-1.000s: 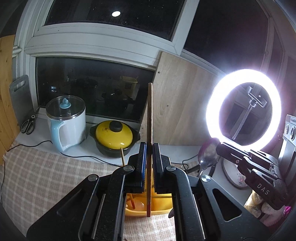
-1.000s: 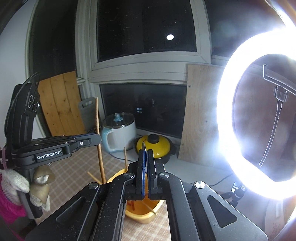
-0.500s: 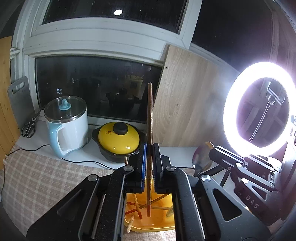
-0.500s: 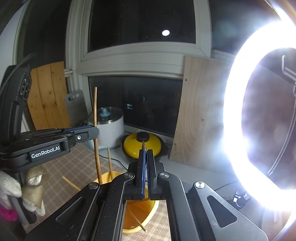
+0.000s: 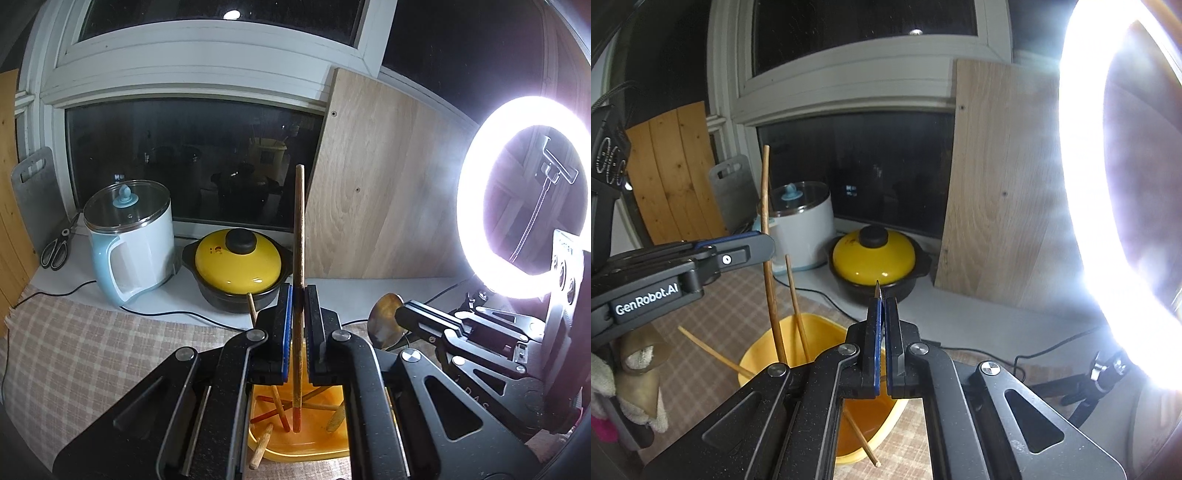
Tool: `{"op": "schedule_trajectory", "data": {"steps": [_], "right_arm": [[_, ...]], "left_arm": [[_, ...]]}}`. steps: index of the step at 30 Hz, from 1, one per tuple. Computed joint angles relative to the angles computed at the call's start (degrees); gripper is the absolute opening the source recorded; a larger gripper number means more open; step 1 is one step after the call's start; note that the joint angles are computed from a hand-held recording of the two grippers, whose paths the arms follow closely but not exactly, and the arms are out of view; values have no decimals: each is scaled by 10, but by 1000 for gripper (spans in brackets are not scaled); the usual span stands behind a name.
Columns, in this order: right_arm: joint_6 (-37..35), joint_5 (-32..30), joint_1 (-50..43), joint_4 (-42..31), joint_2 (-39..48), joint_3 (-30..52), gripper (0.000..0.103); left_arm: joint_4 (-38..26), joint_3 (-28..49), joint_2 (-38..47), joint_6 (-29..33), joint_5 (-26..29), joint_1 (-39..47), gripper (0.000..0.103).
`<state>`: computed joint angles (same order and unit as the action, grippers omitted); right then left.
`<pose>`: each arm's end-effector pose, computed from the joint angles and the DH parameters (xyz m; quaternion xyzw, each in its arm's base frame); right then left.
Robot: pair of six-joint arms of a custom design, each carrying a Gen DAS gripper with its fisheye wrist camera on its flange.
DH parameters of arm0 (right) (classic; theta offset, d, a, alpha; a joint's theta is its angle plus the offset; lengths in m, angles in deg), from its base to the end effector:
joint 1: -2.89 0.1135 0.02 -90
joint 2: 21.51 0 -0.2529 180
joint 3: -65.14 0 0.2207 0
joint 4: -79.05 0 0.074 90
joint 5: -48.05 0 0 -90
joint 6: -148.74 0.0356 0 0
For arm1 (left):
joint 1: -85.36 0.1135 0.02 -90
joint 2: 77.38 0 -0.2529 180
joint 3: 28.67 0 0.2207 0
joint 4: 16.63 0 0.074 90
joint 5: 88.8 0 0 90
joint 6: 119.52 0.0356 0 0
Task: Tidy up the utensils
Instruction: 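Lower the chopstick into the bin and open the right tool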
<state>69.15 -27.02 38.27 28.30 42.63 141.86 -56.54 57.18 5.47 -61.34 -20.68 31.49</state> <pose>0.1768 0.1143 0.3222 -0.1374 0.8830 0.0609 0.4447 0.1844 -0.2300 0.3117 0.0847 0.8783 -0.1739 0.4372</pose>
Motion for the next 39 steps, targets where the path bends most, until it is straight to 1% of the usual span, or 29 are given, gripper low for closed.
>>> {"op": "schedule_trajectory", "data": {"steps": [4, 15, 24, 26, 28, 30, 33, 34, 35, 36, 37, 39], "right_arm": [[0, -22, -12, -7, 4, 3, 1], [6, -34, -13, -10, 6, 1, 1], [17, -35, -4, -20, -10, -7, 1], [22, -33, 0, -24, -17, -8, 6], [27, -31, 3, -28, -26, -9, 15], [31, -27, 9, -30, -36, -12, 22], [40, -20, 19, -40, -53, -11, 23], [42, -18, 22, -43, -57, -12, 26], [46, -13, 27, -47, -63, -12, 30], [49, -8, 33, -50, -70, -14, 38], [49, -7, 34, -52, -75, -15, 42], [55, -1, 41, -61, -88, -17, 42]], "left_arm": [[0, 0, 2, 0, -3, -3, 4], [-5, -8, 0, -8, -5, -5, 4], [-16, -12, -23, -11, -25, -16, 4], [-21, -12, -30, -13, -34, -21, 4], [-26, -13, -36, -14, -41, -25, 4], [-30, -14, -43, -17, -47, -30, 4], [-40, -14, -53, -20, -58, -40, 4], [-44, -13, -56, -20, -63, -44, 4], [-46, -12, -59, -21, -67, -47, 4], [-51, -12, -63, -23, -74, -52, 4], [-56, -11, -68, -25, -80, -58, 4], [-64, -10, -77, -28, -91, -66, 4]]}}
